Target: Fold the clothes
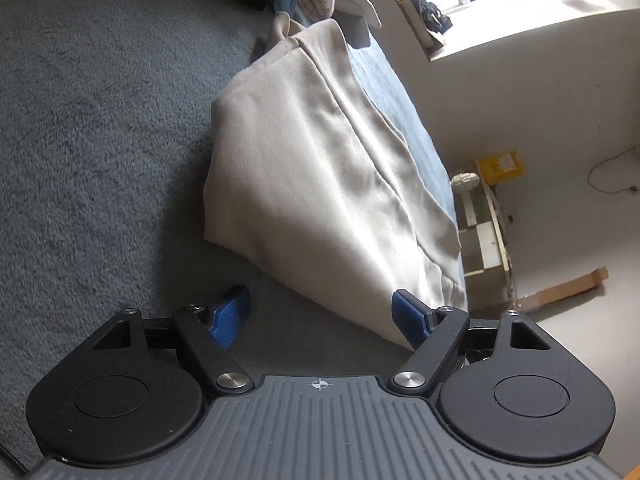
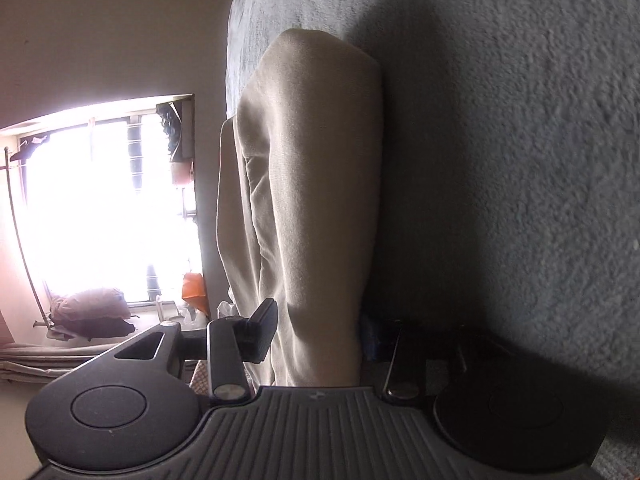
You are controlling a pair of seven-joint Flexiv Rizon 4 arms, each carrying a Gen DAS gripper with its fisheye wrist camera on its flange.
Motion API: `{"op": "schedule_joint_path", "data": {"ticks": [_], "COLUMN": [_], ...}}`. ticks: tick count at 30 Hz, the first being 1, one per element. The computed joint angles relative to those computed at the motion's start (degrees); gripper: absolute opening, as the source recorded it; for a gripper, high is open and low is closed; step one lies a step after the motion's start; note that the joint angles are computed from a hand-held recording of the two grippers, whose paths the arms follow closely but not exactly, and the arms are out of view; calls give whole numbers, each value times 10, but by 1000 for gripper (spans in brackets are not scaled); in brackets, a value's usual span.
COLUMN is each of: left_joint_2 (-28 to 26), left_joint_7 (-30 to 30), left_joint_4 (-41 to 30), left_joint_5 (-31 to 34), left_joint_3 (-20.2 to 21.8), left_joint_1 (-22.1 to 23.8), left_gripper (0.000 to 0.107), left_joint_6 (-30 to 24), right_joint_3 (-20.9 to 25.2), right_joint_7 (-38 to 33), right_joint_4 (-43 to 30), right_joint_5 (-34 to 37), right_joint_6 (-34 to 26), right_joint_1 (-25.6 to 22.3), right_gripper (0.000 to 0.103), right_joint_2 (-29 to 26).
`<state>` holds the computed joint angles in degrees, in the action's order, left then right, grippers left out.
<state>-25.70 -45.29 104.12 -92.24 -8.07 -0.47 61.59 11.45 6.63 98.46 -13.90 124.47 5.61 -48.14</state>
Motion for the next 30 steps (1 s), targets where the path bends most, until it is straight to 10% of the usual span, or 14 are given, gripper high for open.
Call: {"op": "schedule_joint_path", "data": {"ticks": [9, 20, 30], "left_joint_2": [-44, -50, -9], "left_joint_7": [-17, -49, 29], "left_joint_4": [-64, -64, -31], "left_joint_5": [-26, 59, 44], "left_joint_3": [-14, -18, -27], "left_joint_1": [-16, -16, -13], "left_gripper": [87, 29, 19], "left_joint_6": [73, 137, 154], "right_joint_3": [-9, -45, -47], "right_joint_7": [1, -52, -150], "right_joint_4": [-29, -61, -29], "right_joint_5": [16, 27, 63], "right_joint_6": [-19, -68, -79], "right_joint_1": [11, 39, 56], "right_gripper": [45, 17, 14], "right_joint_2": [-12, -15, 38]}}
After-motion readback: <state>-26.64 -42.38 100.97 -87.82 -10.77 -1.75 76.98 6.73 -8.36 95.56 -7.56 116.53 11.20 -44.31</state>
